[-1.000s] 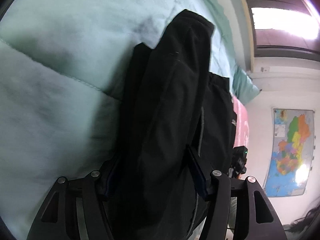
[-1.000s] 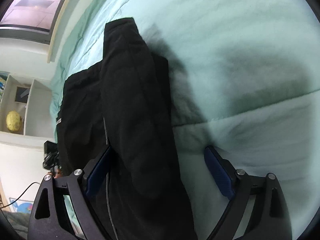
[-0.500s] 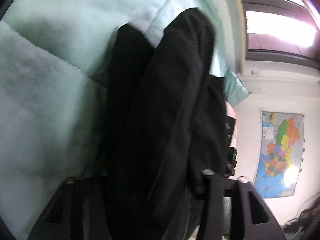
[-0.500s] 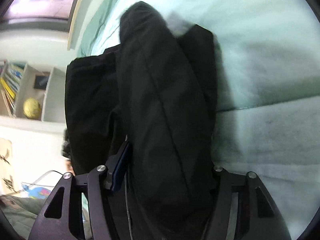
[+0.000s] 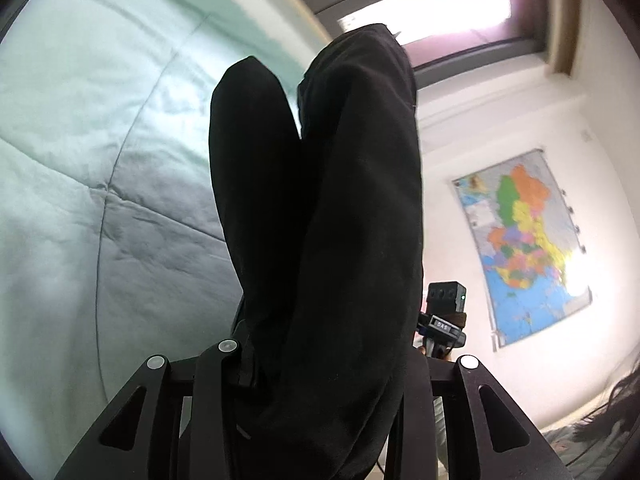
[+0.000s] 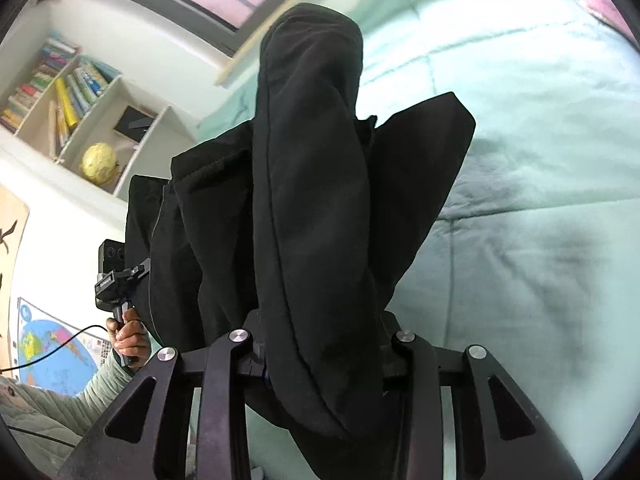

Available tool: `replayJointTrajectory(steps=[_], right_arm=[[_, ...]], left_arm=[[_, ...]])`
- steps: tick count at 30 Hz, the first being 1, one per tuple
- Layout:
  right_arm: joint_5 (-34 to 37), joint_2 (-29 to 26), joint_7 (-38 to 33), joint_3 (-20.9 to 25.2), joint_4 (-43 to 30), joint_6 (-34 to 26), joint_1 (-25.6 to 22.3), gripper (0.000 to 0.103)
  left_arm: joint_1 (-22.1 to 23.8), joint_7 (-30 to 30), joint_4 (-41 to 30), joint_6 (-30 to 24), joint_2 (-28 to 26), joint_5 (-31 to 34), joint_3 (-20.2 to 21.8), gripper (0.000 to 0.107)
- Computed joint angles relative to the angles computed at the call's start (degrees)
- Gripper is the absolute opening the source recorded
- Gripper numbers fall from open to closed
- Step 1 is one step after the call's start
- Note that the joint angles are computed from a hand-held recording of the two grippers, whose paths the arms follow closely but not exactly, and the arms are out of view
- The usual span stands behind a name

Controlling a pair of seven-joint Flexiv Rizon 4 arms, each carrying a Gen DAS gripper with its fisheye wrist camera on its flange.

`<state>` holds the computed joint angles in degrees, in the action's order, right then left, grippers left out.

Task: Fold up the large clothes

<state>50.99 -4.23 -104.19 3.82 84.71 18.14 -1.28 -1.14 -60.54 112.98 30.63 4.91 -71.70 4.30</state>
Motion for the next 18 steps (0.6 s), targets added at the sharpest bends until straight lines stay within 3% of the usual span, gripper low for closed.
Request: replayJointTrajectory(steps=[6,12,18], right_arm=[[1.3,3.8,-1.8,-0.2,4.9,2.5,0.1,0.040],[-5.4,8.7,-0.5,-0.5,11.7,1.0,1.9,0.040],[-5.2,11.4,-3.3,-1.8,20.7,2.4,3.8,0.040]], left_arm=[[-0.9,-0.8,5.5,-3.2,8.5,1.6,3.2,0.035],[-0.6,-1.0,12.6,-7.8,14.8,6.0,6.2,0.035],[-0.3,1.2,22.4,-5.5,20.2,9.0,7.0,0.035]])
